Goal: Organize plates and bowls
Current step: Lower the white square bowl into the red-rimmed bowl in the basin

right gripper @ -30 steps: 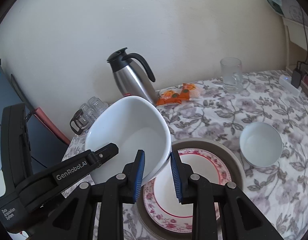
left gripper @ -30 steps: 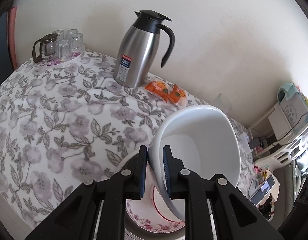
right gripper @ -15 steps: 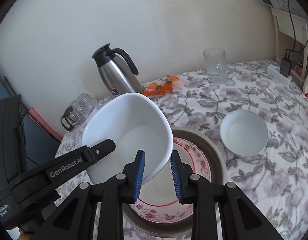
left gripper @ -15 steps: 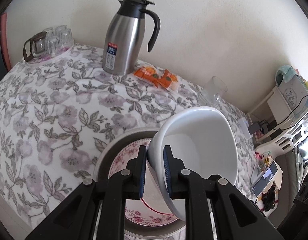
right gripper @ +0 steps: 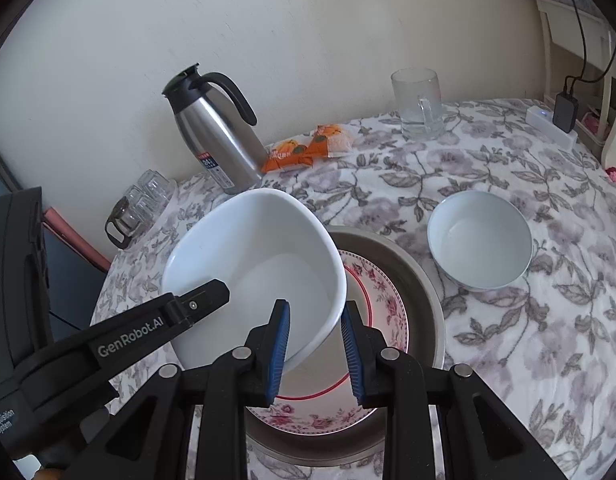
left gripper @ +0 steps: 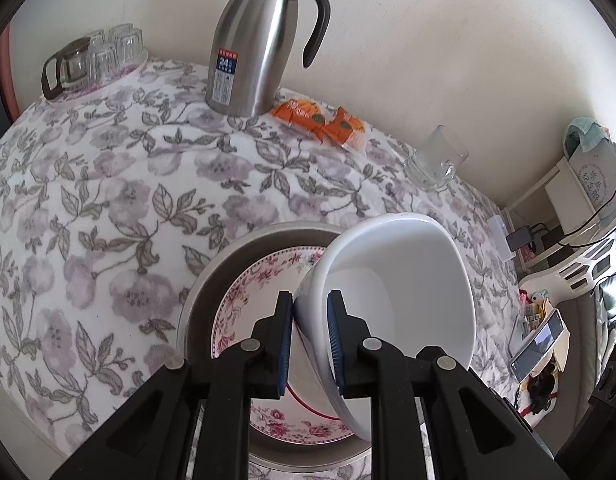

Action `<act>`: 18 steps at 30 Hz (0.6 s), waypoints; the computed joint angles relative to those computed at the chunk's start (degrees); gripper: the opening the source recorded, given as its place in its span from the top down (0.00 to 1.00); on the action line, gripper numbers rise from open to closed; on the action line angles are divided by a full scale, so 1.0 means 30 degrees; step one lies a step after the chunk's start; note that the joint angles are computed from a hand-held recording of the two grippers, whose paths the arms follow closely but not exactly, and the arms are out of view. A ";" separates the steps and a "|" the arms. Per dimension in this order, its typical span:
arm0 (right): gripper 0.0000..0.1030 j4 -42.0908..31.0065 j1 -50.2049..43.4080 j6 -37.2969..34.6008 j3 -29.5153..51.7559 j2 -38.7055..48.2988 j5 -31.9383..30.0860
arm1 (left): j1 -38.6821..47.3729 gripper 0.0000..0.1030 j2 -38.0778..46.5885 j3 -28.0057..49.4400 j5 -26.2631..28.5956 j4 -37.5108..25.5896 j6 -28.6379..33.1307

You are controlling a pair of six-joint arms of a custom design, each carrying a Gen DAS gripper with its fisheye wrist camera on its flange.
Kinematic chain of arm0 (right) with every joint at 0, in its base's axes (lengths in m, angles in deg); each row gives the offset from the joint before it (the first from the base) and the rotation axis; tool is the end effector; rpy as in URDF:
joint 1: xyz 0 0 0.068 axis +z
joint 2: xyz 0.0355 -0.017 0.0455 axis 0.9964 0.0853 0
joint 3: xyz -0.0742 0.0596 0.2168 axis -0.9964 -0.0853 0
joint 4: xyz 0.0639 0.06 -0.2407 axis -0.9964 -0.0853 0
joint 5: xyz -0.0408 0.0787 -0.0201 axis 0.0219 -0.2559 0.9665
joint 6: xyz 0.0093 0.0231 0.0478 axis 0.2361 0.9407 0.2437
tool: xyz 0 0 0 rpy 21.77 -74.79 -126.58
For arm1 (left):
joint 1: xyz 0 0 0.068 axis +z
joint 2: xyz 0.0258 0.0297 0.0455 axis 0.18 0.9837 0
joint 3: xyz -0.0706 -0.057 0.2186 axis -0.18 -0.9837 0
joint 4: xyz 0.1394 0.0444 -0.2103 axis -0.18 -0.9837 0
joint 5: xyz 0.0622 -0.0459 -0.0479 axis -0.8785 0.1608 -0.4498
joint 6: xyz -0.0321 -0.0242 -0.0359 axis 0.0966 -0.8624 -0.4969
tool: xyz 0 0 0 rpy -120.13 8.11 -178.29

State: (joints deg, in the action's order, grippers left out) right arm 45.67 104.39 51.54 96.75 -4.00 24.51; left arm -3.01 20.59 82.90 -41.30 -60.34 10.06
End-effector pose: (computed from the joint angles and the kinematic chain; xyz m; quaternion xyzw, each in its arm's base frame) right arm 0.2452 0.0817 0.2348 0.1944 0.9134 0.1347 0.3313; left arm 0.3285 -0.0876 0.2605 0.0453 0.9601 -0.1761 0.2125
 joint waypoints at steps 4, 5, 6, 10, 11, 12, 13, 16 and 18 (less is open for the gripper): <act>0.72 -0.0006 -0.0132 0.0039 0.0026 0.0320 -0.0256 | -0.0068 0.82 0.0266 0.0067 -0.0177 -0.0111 0.0026; 0.72 -0.0024 -0.0187 0.0058 0.0030 0.0413 -0.0363 | -0.0096 0.82 0.0330 0.0096 -0.0241 -0.0148 0.0044; 0.72 -0.0066 -0.0214 0.0078 0.0060 0.0497 -0.0402 | -0.0113 0.82 0.0407 0.0134 -0.0289 -0.0191 0.0073; 0.72 -0.0126 -0.0276 0.0136 0.0067 0.0602 -0.0448 | -0.0200 0.82 0.0481 0.0134 -0.0320 -0.0196 0.0138; 0.72 -0.0181 -0.0285 0.0148 0.0087 0.0621 -0.0442 | -0.0222 0.82 0.0455 0.0097 -0.0352 -0.0169 0.0145; 0.72 -0.0227 -0.0279 0.0158 0.0104 0.0621 -0.0407 | -0.0243 0.82 0.0466 0.0095 -0.0355 -0.0175 0.0144; 0.72 -0.0285 -0.0274 0.0166 0.0127 0.0605 -0.0361 | -0.0239 0.81 0.0505 0.0124 -0.0303 -0.0226 0.0167; 0.72 -0.0363 -0.0320 0.0171 0.0157 0.0555 -0.0372 | -0.0183 0.81 0.0721 0.0279 -0.0097 -0.0417 0.0118; 0.72 -0.0438 -0.0373 0.0177 0.0189 0.0583 -0.0471 | -0.0147 0.81 0.0826 0.0321 -0.0006 -0.0505 0.0127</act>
State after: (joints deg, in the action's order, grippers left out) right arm 44.35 103.27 52.08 97.32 -2.25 23.10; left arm -3.46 23.07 83.86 -41.32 -61.85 10.44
